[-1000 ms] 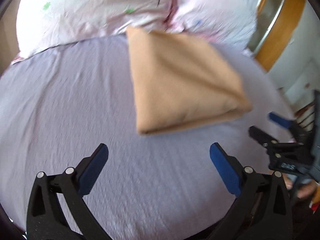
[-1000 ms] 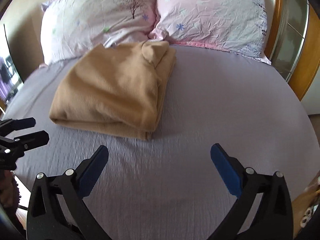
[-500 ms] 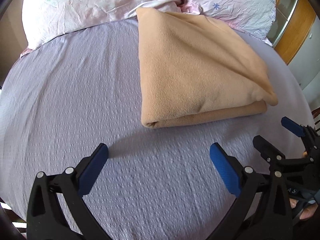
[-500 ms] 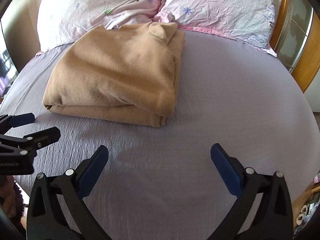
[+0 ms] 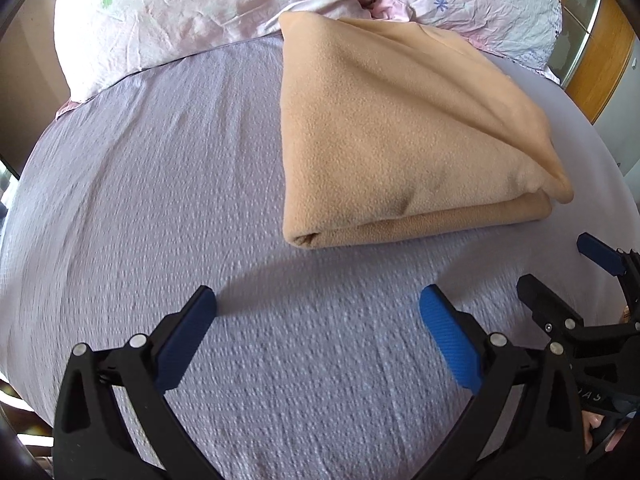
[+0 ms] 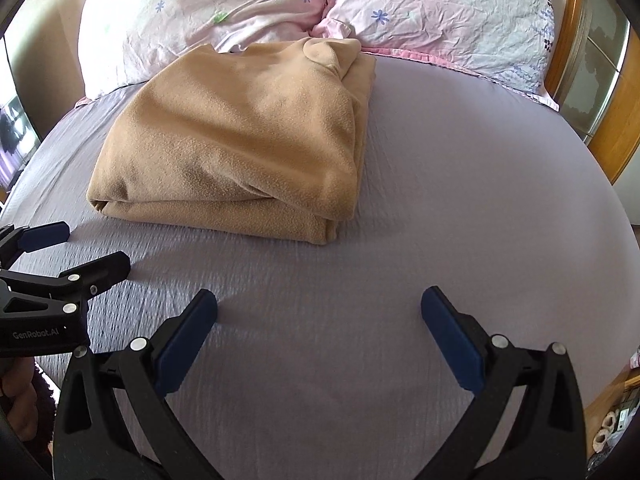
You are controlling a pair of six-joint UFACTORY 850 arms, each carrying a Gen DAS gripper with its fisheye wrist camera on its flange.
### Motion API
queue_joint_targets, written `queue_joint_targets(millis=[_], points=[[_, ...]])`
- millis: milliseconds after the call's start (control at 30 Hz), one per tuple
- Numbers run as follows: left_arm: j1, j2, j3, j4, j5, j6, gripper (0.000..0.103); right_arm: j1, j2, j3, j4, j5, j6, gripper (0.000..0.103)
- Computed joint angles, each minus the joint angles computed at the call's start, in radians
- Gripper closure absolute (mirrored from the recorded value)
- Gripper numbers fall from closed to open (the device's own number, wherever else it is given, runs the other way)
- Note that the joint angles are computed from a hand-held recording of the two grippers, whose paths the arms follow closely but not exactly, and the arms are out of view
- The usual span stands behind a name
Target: Fold small clothes
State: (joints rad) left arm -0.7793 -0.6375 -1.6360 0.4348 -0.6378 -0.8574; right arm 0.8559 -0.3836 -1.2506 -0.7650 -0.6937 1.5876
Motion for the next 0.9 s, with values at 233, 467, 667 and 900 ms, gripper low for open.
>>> queue_joint_targets(millis=[233, 467, 667, 900], points=[[0.002, -0.003, -0.009, -0.017, -0.008, 0.021, 0.002, -0.001, 0.0, 0.0, 0.001, 0.0, 0.0, 0.001], [0.003, -0.001, -0.005, -0.015, -0.003, 0.017, 0.002, -0.001, 0.001, 0.002, 0.002, 0.002, -0.003, 0.001], [0.004, -0.002, -0.006, -0.015, -0.002, 0.021, 0.002, 0.0, -0.001, -0.001, 0.002, -0.001, 0.001, 0.001], [0.003, -0.001, -0.005, -0.013, -0.001, 0.018, 0.002, 0.001, -0.001, -0.002, 0.003, -0.002, 0.001, 0.001]])
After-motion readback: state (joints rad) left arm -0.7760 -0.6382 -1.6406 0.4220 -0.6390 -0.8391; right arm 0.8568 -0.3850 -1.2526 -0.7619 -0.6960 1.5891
